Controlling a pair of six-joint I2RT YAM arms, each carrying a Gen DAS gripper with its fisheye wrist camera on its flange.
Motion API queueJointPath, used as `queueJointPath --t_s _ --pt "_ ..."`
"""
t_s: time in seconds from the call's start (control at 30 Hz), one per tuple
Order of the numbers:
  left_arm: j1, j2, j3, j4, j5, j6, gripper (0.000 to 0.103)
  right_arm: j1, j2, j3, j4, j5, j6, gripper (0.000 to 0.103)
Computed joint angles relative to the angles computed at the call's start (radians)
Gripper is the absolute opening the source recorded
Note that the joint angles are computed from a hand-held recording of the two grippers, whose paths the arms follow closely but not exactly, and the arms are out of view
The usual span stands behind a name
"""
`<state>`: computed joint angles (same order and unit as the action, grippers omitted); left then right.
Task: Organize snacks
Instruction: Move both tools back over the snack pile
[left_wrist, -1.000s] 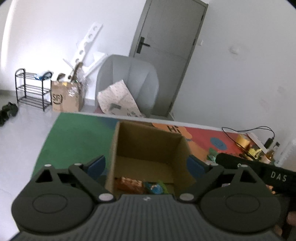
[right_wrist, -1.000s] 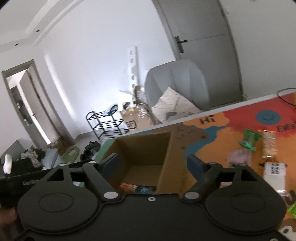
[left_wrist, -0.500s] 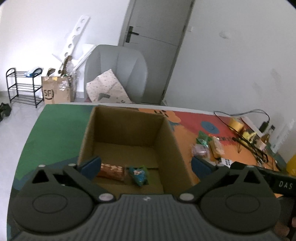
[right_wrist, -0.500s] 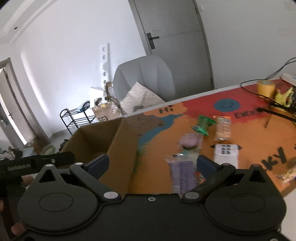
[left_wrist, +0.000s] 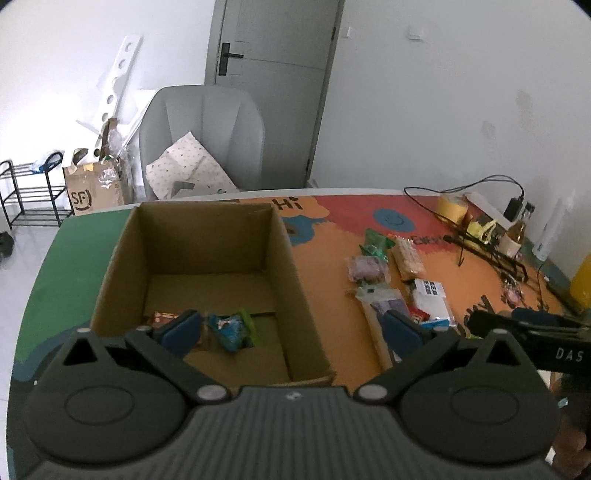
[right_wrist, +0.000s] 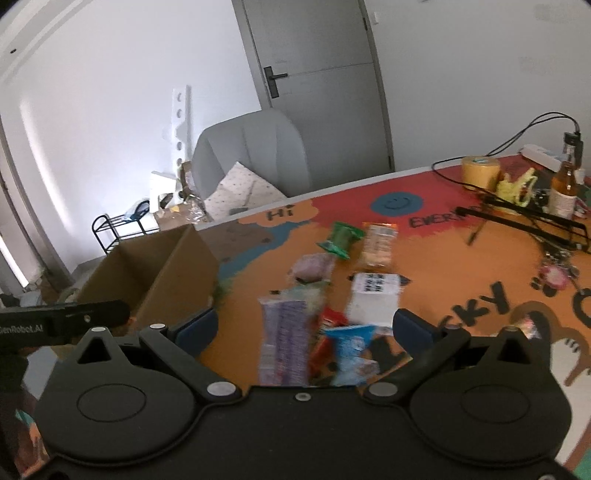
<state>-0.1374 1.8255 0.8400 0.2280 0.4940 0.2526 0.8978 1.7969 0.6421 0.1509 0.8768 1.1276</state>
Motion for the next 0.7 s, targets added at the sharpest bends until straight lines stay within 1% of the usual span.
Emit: queueJointPath --t_s 0.17,0.27,0.4,0.57,0.7 --pt "-0.034 -0.031 -0.03 0.011 -0.027 -0.067 0.103 0.015 -0.041 -0.074 -0.033 0.012 0.067 0.103" --pt "-0.072 -0.045 -0.041 0.009 -0.073 -0.088 0.103 0.018 -0.056 -0.122 -0.032 0.006 0.112 0.103" --pt "-0.112 -0.052 -0.066 0.025 -0.087 -0.117 0.103 0.025 -0.059 -0.169 -0.028 0.004 0.165 0.103" --pt "-0.162 -0.055 -0.102 0.077 -0.1 -0.14 0.103 0.038 -0.046 -0.192 -0.028 0.016 0.196 0.103" --pt "-0.203 -0.049 -0.119 0.115 -0.12 -0.157 0.103 0.033 -0.033 -0.214 0.005 0.021 0.192 0.101"
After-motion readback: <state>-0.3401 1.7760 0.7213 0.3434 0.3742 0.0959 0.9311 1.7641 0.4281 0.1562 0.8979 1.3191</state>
